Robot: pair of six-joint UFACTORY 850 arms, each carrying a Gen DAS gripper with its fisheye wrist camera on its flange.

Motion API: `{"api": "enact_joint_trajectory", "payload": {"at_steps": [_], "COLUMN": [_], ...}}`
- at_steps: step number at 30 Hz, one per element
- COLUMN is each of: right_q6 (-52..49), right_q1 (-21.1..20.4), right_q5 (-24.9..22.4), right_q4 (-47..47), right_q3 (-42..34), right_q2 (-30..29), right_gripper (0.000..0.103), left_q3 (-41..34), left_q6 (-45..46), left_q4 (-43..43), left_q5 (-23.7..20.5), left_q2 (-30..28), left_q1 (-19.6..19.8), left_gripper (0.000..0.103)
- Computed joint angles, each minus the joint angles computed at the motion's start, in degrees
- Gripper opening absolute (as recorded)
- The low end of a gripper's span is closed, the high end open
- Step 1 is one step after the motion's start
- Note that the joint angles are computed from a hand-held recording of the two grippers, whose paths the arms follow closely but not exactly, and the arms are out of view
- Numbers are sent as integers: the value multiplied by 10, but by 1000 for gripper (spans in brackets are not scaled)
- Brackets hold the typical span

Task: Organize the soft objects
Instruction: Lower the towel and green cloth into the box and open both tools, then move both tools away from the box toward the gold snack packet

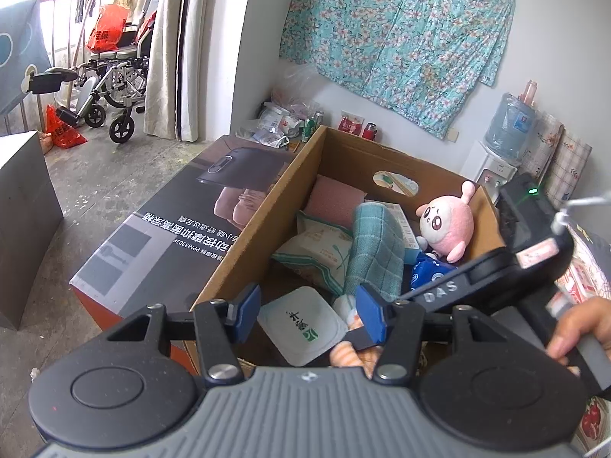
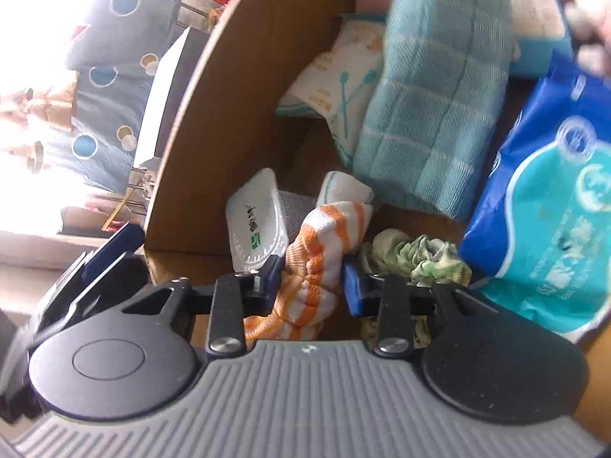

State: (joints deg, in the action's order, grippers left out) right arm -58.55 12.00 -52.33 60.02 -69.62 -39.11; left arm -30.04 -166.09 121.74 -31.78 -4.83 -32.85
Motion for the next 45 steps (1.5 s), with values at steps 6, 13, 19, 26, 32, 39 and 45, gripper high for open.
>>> {"api": "enact_joint_trajectory", "payload": {"at_steps": [6, 13, 19, 26, 32, 39, 45], "right_q6": [-61, -14, 45, -17, -125, -214, -221], "right_q1": [4, 22, 7, -33, -79, -151, -231], "right_q5": [33, 53, 26, 19, 29, 60, 78], "right_q4": [26, -11, -27, 51, 114, 143, 129], "right_q3": [7, -32, -44, 5, 93, 159, 151], "right_q2": [37, 5, -6, 38, 132, 229, 253], "right_gripper": [32, 37, 59, 71, 79, 83, 83], "left_q3": [-1, -6, -7, -17, -42, -105, -195], "left_q6": [-4, 11, 14, 22, 38, 87, 169], "left_q4": [4, -13, -11, -13, -2, 13, 37], "left_q5": [-3, 2, 1, 0, -1, -3, 16], "left_q2": [-2, -5, -7, -12, -23, -60, -110], "left_q1": [-1, 0, -6, -21, -51, -93, -113], "left_gripper": [57, 57, 58, 61, 77, 95, 101]}}
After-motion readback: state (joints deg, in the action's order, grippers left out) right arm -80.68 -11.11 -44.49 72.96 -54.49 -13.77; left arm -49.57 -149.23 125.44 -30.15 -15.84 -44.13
